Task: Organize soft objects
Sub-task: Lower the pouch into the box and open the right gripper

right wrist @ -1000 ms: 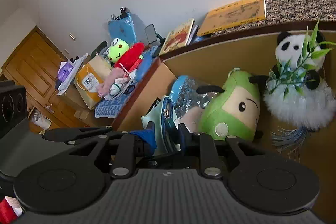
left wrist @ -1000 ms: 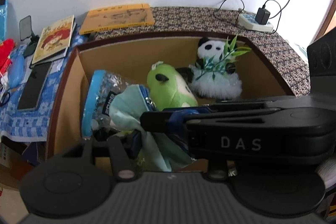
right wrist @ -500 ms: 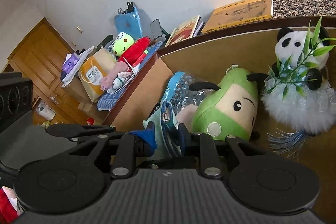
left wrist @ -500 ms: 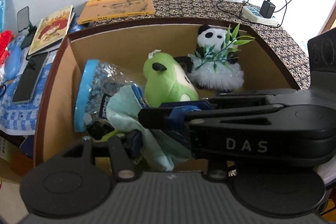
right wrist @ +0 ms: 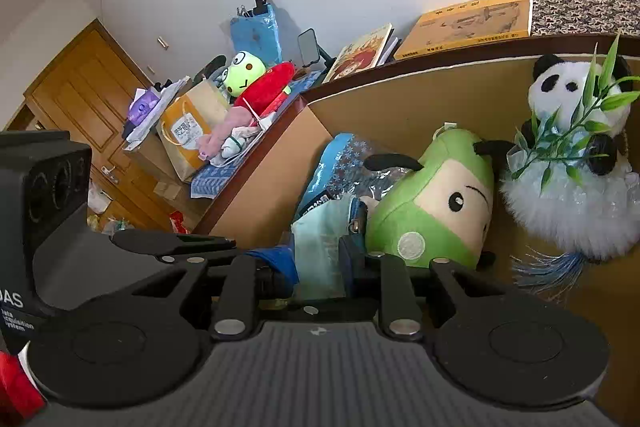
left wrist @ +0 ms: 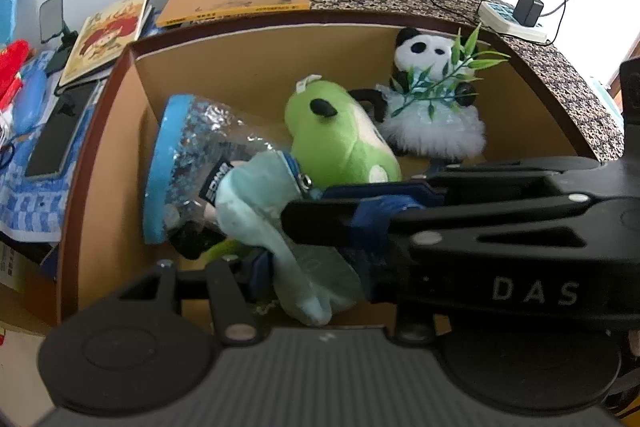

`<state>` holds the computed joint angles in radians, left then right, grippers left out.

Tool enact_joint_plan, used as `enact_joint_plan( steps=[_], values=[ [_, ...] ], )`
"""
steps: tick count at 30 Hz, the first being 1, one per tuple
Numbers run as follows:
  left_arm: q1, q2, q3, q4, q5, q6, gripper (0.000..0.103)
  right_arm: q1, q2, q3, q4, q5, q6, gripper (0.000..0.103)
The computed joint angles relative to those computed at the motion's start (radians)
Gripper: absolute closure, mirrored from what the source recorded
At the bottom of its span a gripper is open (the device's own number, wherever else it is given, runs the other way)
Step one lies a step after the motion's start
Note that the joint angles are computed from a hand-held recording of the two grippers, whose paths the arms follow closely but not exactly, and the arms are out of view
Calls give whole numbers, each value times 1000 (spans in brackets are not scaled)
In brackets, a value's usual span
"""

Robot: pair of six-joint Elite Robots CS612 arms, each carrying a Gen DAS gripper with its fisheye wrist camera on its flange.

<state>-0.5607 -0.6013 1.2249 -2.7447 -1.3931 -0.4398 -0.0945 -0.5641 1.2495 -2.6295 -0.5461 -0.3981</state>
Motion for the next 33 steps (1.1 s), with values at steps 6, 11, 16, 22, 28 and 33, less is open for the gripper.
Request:
enact_joint_plan(
  steps=[6,11,16,22,28,33],
  values=[
    [0,4,-8,18,9,1,69,0,3,2,-36,-5,18,98],
    [-1,6,-16,32,18,0,68,-1,6,9,-92,-9,54,98],
    [-3,5,-17,48,38,-6,66,-1,8,15,-127,-23,84,98],
    [-4,1,-15,73,70,-36,52,1,9,17,-155,-42,122,95],
    [-7,-6,-11,97,106,-62,47,2,8,25,-187,-50,166,95],
    [-11,-17,-5,120,146,-88,42,4,8,28,-206,-60,179,96]
  ],
)
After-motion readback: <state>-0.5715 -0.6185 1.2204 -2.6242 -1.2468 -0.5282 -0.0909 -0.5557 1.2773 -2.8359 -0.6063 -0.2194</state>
